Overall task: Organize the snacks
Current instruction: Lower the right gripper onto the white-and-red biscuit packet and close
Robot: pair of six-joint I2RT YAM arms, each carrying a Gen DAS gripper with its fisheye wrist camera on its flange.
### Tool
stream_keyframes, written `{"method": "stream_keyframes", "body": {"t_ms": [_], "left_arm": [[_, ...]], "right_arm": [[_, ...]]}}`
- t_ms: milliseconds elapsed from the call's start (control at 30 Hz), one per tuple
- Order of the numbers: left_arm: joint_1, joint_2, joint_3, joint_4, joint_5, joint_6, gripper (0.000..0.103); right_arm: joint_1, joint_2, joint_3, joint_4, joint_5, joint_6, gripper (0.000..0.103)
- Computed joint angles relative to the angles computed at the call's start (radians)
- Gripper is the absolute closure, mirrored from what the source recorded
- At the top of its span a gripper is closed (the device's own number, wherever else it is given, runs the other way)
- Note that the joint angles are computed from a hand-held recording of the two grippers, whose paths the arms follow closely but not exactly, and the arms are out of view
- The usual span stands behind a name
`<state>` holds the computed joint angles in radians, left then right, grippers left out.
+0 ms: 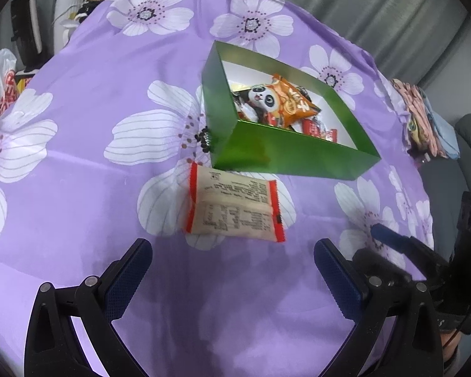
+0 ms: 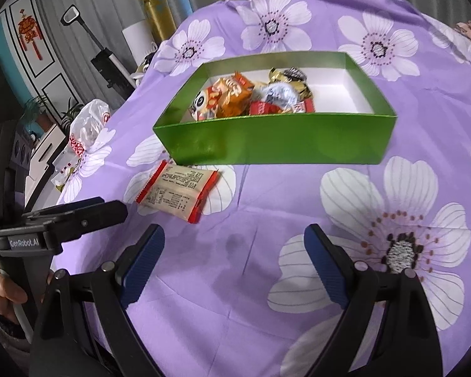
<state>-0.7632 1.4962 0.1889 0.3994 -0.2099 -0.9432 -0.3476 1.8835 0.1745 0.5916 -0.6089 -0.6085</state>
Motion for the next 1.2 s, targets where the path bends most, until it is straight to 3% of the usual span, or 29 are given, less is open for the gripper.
{"method": "stream_keyframes", "body": {"t_ms": [233, 600, 867, 1067, 1133, 1200], "left_arm": [[0.126, 0.105, -0.005, 0.156, 0.113, 0.096, 0.001], [0.232, 0.233, 0.021, 0.265, 0.208, 0.175, 0.001], [0.277, 0.316, 0.016, 0.382, 0.262, 0.232, 0.001], [0.272, 0.355, 0.043, 0.390, 0.282, 0.270, 0.001], [0.274, 0.366, 0.041, 0.415, 0.300, 0.270, 0.011], [0.270, 0.382, 0.050, 0.421, 0.296, 0.267, 0.014]], "right_arm": [[0.110, 0.109, 0.037, 0.093, 0.046, 0.075, 0.012], [0.242, 0.212, 0.094, 0.161, 0.089, 0.150, 0.013], [0.308, 0.290, 0.130, 0.198, 0.097, 0.165, 0.025], [0.337, 0.327, 0.151, 0.221, 0.075, 0.176, 0.034], [0.353, 0.342, 0.155, 0.238, 0.079, 0.181, 0.034], [0.362, 0.354, 0.158, 0.252, 0.074, 0.191, 0.035]]}}
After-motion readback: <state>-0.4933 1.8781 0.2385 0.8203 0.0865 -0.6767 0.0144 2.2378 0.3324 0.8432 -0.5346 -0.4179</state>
